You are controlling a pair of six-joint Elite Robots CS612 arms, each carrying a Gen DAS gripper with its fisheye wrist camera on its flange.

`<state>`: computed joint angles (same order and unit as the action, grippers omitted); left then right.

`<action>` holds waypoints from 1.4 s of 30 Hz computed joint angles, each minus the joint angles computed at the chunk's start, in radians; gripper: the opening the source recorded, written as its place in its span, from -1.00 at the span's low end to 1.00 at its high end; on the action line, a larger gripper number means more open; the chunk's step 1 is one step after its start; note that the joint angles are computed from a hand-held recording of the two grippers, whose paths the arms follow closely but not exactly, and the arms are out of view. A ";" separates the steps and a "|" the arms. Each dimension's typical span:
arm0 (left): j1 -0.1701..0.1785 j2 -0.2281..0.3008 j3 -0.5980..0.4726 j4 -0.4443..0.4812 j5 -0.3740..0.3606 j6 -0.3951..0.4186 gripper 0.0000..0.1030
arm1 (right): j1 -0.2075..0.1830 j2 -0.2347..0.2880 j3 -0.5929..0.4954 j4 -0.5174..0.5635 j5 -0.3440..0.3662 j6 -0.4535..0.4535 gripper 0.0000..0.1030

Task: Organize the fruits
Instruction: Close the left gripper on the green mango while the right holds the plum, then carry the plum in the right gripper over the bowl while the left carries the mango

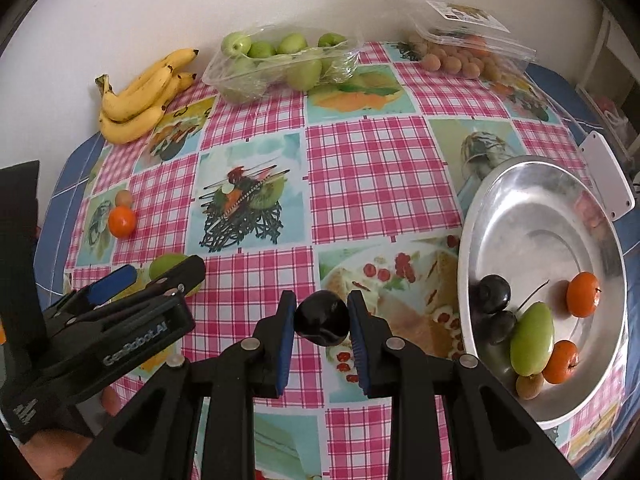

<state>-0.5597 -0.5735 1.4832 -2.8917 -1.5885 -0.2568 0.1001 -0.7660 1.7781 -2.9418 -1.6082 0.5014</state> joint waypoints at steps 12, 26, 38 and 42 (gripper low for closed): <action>0.006 0.018 -0.023 0.025 -0.038 -0.002 0.54 | -0.011 0.000 0.006 -0.021 0.029 0.014 -0.47; 0.007 0.018 -0.016 0.022 -0.039 -0.023 0.19 | -0.016 -0.004 0.014 -0.036 0.047 0.021 -0.47; 0.002 -0.014 0.015 0.028 0.001 -0.074 0.19 | -0.026 -0.007 0.027 -0.040 0.054 0.054 -0.47; -0.002 -0.025 0.029 0.008 -0.003 -0.096 0.19 | -0.032 -0.011 0.037 -0.044 0.055 0.064 -0.47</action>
